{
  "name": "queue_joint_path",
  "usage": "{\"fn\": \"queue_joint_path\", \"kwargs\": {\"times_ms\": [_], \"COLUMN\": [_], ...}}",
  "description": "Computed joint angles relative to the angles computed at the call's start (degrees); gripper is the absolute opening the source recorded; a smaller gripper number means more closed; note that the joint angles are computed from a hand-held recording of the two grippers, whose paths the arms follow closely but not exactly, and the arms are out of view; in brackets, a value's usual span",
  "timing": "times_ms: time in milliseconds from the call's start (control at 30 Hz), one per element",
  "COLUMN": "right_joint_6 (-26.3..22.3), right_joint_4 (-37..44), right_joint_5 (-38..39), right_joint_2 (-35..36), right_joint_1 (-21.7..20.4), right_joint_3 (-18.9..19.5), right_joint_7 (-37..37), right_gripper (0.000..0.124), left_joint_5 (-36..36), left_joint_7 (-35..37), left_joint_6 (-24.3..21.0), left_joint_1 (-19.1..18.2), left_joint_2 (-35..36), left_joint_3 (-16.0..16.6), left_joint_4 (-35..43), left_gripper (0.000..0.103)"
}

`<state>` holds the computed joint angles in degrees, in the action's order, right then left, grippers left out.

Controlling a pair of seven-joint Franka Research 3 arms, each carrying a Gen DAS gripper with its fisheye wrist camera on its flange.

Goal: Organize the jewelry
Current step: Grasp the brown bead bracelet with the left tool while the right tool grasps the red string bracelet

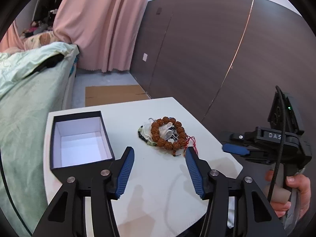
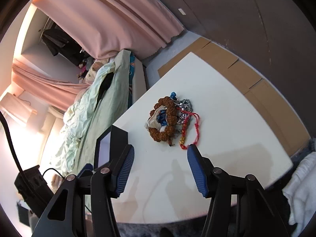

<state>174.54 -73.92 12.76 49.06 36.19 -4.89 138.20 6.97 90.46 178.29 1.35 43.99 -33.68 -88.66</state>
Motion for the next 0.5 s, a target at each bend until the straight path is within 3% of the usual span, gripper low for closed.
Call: {"fn": "queue_joint_path", "kwargs": {"times_ms": [200, 300, 500], "right_joint_6": [-3.54, -6.47, -11.91], "right_joint_4": [6.46, 7.9, 11.92], "right_joint_5": [-0.5, -2.17, -5.39], "right_joint_2": [4.36, 5.15, 7.14], "right_joint_1": [-0.2, -0.18, -2.69], "right_joint_3": [-2.29, -3.49, -1.72], "right_joint_7": [4.1, 6.44, 7.53], "right_gripper": [0.055, 0.045, 0.044], "left_joint_5": [-3.8, -6.13, -11.13], "left_joint_7": [4.58, 5.36, 5.84], "left_joint_6": [-7.89, -11.88, -20.53], "left_joint_1": [1.24, -1.45, -6.11], "left_joint_2": [7.25, 10.03, 15.5], "left_joint_3": [-5.49, -4.18, -1.83], "left_joint_4": [9.95, 15.97, 27.47], "left_gripper": [0.044, 0.044, 0.042]}}
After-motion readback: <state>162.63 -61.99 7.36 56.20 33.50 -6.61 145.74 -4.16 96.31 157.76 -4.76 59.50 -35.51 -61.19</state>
